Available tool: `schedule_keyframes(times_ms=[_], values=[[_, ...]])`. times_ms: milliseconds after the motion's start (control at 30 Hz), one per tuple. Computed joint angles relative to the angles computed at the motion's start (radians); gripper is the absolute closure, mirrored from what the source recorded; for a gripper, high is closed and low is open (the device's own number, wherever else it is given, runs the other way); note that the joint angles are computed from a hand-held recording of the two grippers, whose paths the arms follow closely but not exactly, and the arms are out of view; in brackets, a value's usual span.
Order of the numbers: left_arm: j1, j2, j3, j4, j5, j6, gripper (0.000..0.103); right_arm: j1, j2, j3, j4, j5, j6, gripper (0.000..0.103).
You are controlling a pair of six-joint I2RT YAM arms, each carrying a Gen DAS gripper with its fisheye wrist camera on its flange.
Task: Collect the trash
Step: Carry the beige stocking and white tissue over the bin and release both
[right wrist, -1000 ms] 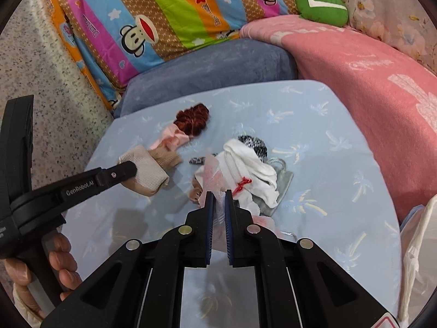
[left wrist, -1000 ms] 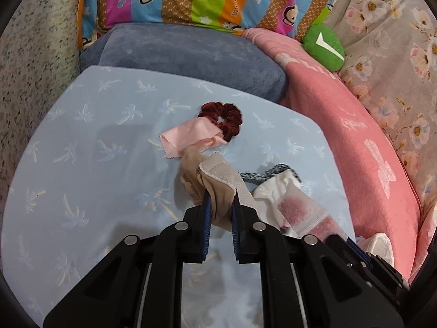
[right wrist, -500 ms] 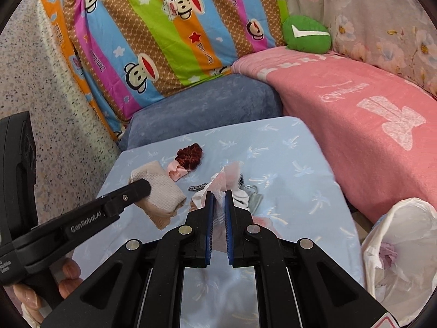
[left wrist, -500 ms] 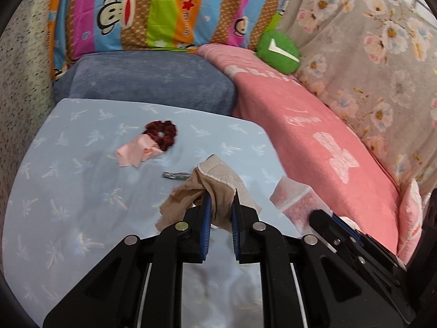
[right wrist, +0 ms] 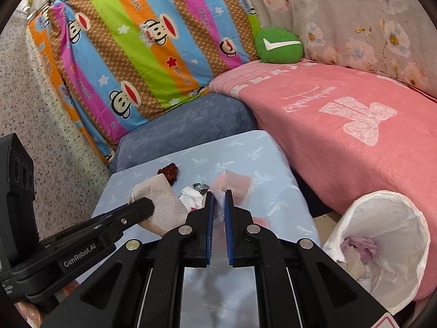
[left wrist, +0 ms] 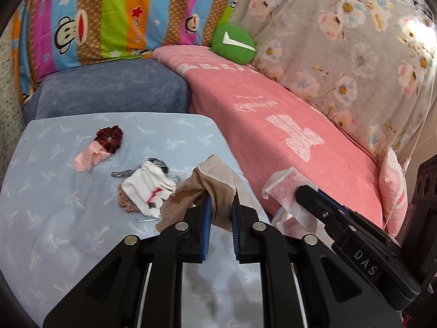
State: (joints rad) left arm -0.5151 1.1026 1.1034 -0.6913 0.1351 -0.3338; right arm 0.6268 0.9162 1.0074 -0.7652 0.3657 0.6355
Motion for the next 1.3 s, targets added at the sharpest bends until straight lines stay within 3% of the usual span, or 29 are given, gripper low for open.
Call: schedule_keyframes(times_ms=[200,400,500,900,1100,1300], values=[[-0.147,0.041,0.035,0.011,-0.080,-0.027,0.090,-0.112,-0.116,-0.028,-0.054,-0.048,-0.041,0.096],[-0.286,0.100,0.080,0.019,-0.155,-0.047,0.090,-0.328,-0.232,-0.053,-0.114,-0.178,-0.123,0.096],[-0.352,0.140,0.109,0.022,-0.186,-0.054,0.090,-0.484,-0.281,-0.063,-0.142,-0.283,-0.188,0.096],[-0.518,0.296,0.236,0.009,-0.247,-0.056,0.088,-1.374,-0.320,-0.082,-0.284,-0.917,-0.639,0.096],[-0.573,0.355,0.291,0.004,-0.266,-0.045,0.088,-1.668,-0.261,-0.069,-0.381,-1.099,-0.856,0.096],[-0.612,0.406,0.339,0.000,-0.267,-0.035,0.085,-1.824,-0.199,-0.055,-0.435,-1.176,-0.992,0.096]])
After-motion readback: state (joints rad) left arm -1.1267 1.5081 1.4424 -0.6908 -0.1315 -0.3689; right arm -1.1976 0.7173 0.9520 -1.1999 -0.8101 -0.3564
